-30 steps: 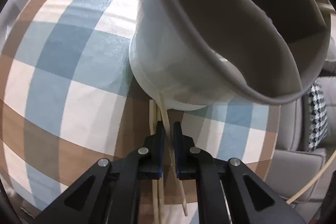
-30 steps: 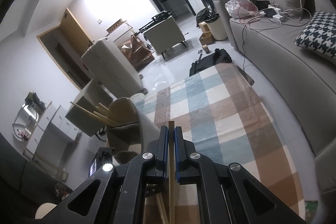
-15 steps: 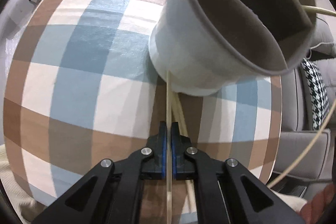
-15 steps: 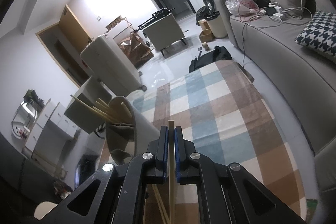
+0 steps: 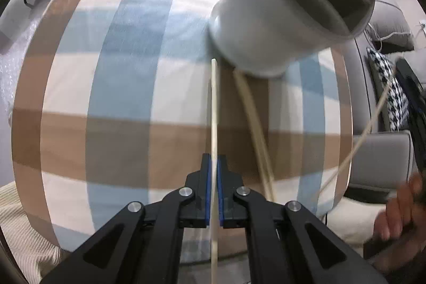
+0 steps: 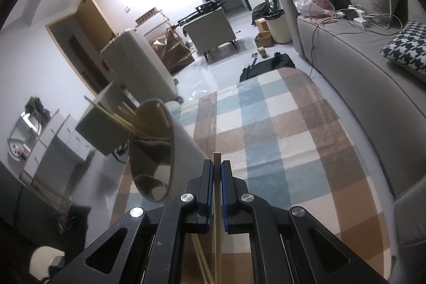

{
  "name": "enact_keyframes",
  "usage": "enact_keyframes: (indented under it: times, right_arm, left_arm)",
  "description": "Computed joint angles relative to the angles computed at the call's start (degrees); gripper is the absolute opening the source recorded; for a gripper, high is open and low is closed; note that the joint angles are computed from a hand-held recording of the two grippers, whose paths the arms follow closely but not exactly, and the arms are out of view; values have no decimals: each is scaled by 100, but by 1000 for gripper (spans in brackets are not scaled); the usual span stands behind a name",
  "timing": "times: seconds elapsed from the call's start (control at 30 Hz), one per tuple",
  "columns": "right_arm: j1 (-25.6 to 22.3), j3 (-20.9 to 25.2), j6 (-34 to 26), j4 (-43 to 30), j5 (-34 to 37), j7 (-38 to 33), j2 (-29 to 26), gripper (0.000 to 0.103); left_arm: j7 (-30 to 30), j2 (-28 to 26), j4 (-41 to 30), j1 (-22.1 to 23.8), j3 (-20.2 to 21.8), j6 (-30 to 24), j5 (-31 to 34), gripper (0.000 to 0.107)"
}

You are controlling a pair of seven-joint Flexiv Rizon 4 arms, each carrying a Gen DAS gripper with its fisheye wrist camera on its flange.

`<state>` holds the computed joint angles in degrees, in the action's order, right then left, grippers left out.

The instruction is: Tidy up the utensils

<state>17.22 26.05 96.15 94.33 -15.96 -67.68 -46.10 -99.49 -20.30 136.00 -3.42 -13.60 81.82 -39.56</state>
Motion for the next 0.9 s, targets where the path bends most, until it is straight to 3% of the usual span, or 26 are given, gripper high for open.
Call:
enact_keyframes:
  times: [0.13, 0.2, 0.27, 0.37, 0.43, 0.7, 0.8, 0.83, 0.9]
  right_arm:
    - [93, -26, -360, -89, 23, 7, -112, 5]
    - [160, -59, -549, -153, 130, 41, -167, 5]
    - [215, -87, -659, -187, 224, 12, -189, 5]
    - [360, -213, -735, -188, 285, -93, -174, 5]
    - [407, -237, -739, -182, 327, -174, -164, 5]
    - [270, -24, -757, -256, 563, -390, -209, 5]
    - [253, 6, -740, -306, 637, -423, -209, 5]
    - [243, 24, -708, -319, 653, -447, -213, 5]
    - [227, 58, -666, -346, 670, -486, -223, 5]
  left_arm:
    - [-411, 127, 155, -120, 367, -232, 459, 0]
    - [-194, 162, 178, -53, 333, -452, 266, 4]
    - [-394, 100, 28, -192, 634, -736, 767, 14]
    - [-1084, 117, -189, -663, 1376, -821, 1920, 54]
    - [-1421, 109, -246, -732, 1555, -718, 2297, 55]
    - [-1664, -284, -665, -392, 1656, -862, 2706, 52]
    - [-2246, -444, -1193, -866, 2267, -1462, 3679, 32]
    - [-2377, -462, -1284, -920, 2338, -1583, 3889, 26]
    - [-2404, -450, -1245, -797, 2223, -1514, 3974, 3]
